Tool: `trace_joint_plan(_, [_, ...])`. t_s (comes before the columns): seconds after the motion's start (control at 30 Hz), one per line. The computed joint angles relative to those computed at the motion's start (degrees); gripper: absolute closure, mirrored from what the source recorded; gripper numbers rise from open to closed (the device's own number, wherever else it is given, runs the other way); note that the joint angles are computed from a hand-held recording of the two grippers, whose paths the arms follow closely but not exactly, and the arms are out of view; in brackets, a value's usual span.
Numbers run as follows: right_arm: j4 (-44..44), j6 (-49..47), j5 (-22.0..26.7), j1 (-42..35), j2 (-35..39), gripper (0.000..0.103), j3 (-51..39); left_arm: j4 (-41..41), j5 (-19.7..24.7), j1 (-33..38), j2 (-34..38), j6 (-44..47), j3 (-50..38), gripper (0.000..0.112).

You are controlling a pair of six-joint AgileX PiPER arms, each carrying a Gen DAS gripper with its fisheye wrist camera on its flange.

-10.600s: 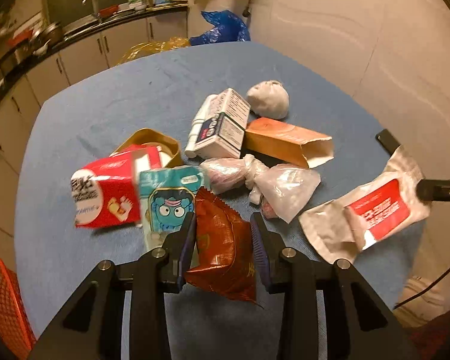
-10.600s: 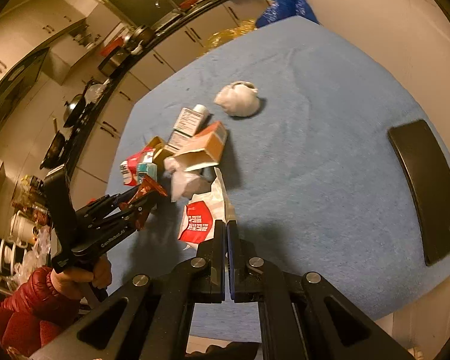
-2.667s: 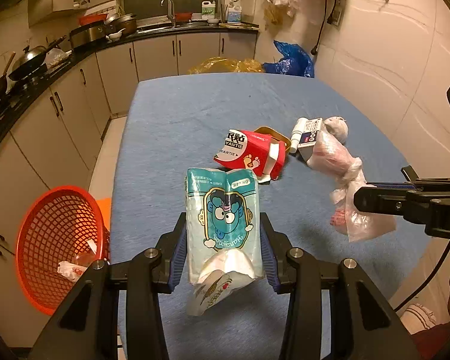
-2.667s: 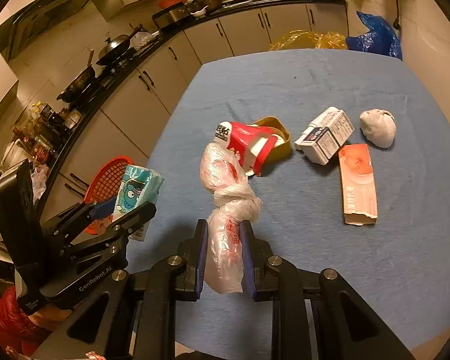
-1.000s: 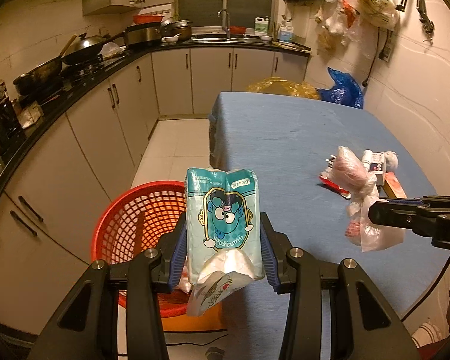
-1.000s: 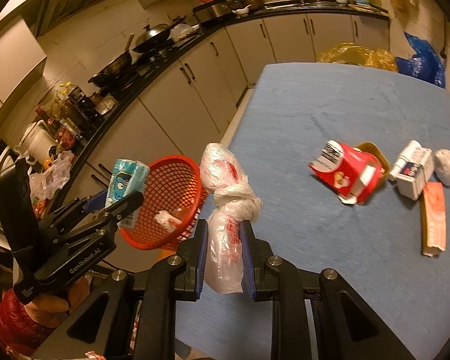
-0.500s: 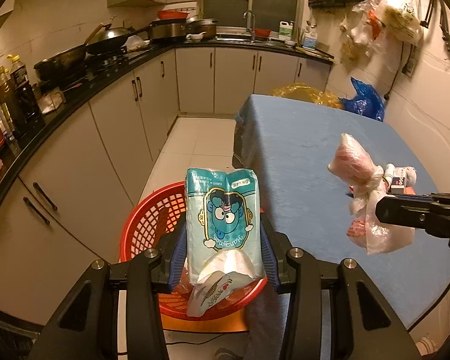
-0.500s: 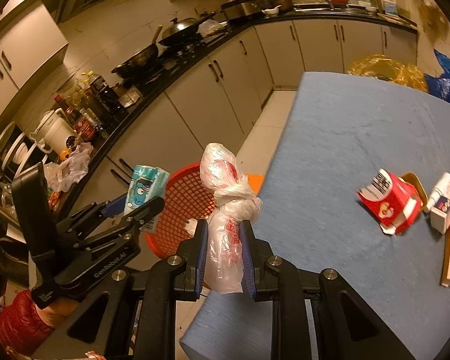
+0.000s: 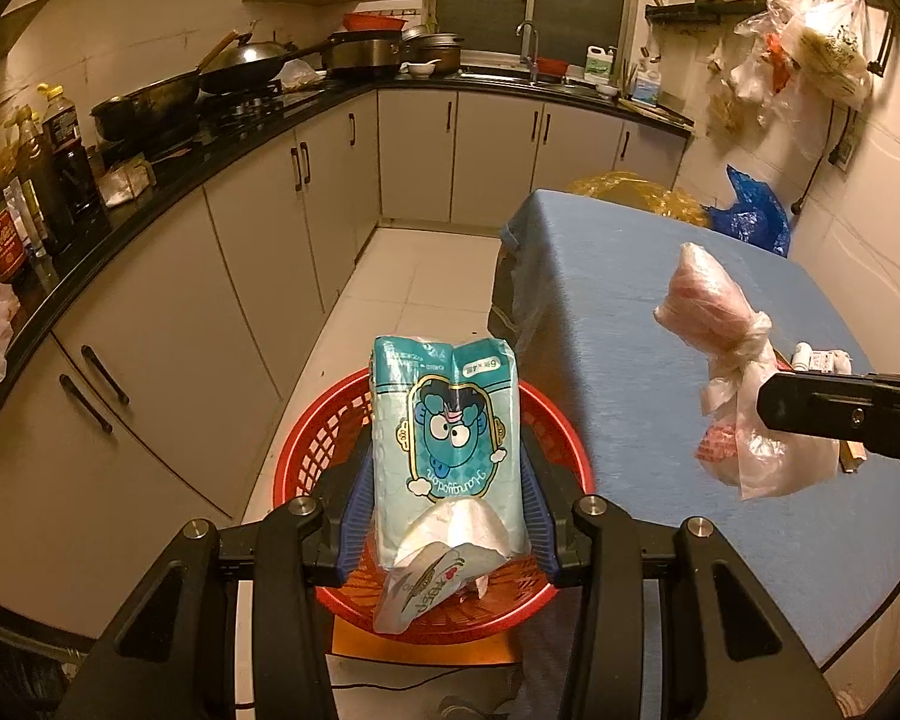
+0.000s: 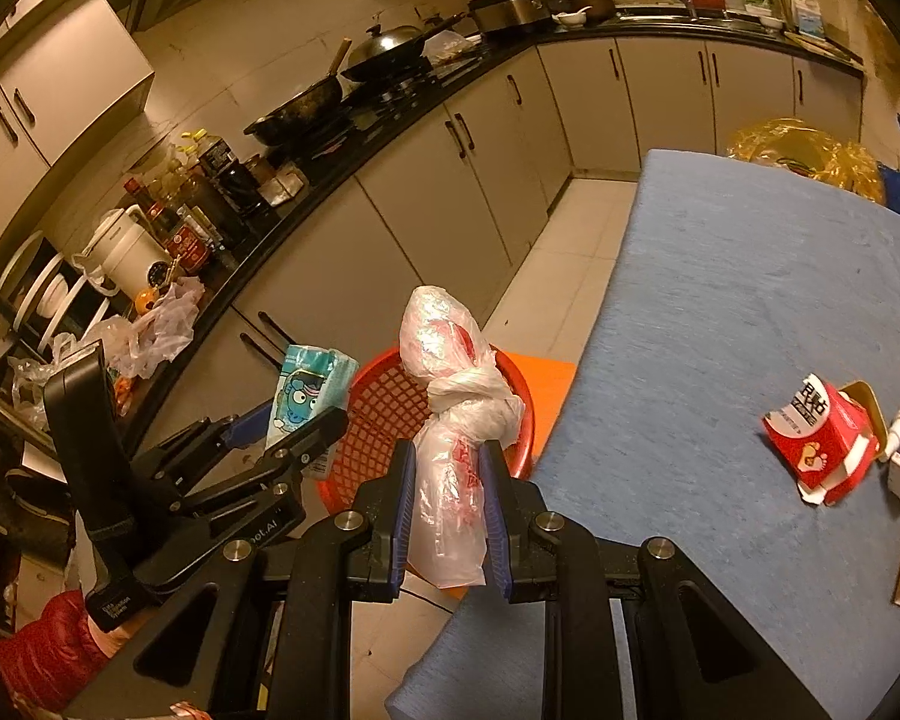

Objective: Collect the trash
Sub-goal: 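Carry the tissue pack with the left tool while the right tool carries the plastic bag into the red basket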

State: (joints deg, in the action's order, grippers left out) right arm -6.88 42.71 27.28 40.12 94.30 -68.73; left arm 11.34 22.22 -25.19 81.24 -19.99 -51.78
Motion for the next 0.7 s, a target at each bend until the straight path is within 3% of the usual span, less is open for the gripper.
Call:
trace_joint_plan(0.37, [5.1, -6.0, 0.6, -1.3, 3.6, 0.08, -4.3, 0.5, -0.2, 1.3, 0.2, -1.1, -0.1, 0.07])
trace_joint_plan(0.7, [11.0, -11.7, 1.4, -2.5, 8.4, 0.08, -8.1, -5.1, -0.6, 4.1, 0.8, 3.5, 0.8, 0.07])
